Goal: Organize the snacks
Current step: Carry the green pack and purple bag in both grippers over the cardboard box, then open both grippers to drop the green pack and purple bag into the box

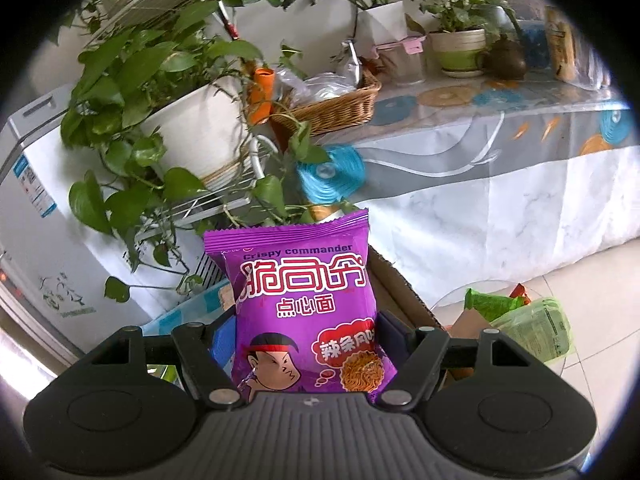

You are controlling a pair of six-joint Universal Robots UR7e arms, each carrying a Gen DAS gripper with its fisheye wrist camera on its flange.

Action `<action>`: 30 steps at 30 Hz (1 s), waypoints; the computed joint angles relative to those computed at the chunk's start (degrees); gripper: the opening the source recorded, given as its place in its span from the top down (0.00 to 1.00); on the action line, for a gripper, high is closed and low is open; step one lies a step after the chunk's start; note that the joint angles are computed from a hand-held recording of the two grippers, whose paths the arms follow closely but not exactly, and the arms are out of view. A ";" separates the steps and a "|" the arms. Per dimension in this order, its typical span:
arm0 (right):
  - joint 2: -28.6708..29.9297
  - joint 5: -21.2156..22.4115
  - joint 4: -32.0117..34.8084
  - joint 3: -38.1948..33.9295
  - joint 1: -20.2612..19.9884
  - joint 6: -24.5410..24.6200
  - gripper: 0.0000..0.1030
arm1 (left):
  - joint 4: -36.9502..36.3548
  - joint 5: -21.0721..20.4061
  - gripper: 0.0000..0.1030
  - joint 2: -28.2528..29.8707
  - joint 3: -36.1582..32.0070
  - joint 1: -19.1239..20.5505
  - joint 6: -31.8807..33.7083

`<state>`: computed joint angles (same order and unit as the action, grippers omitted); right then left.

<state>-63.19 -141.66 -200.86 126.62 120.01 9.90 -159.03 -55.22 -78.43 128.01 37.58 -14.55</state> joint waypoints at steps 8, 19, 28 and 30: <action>-0.81 -0.51 2.98 0.20 -0.63 4.95 0.25 | -2.53 -1.37 0.50 6.16 -4.65 2.39 0.46; -1.41 -1.51 4.80 0.49 -1.32 10.00 0.25 | -5.31 -3.12 0.50 13.21 -9.43 3.81 3.35; -0.76 -1.76 2.62 0.28 -1.79 11.35 0.14 | -10.12 -3.04 0.10 16.07 -10.74 3.24 8.57; -0.46 -1.87 1.15 0.27 -1.60 10.86 0.10 | -10.97 -3.39 0.10 15.65 -10.56 3.04 9.14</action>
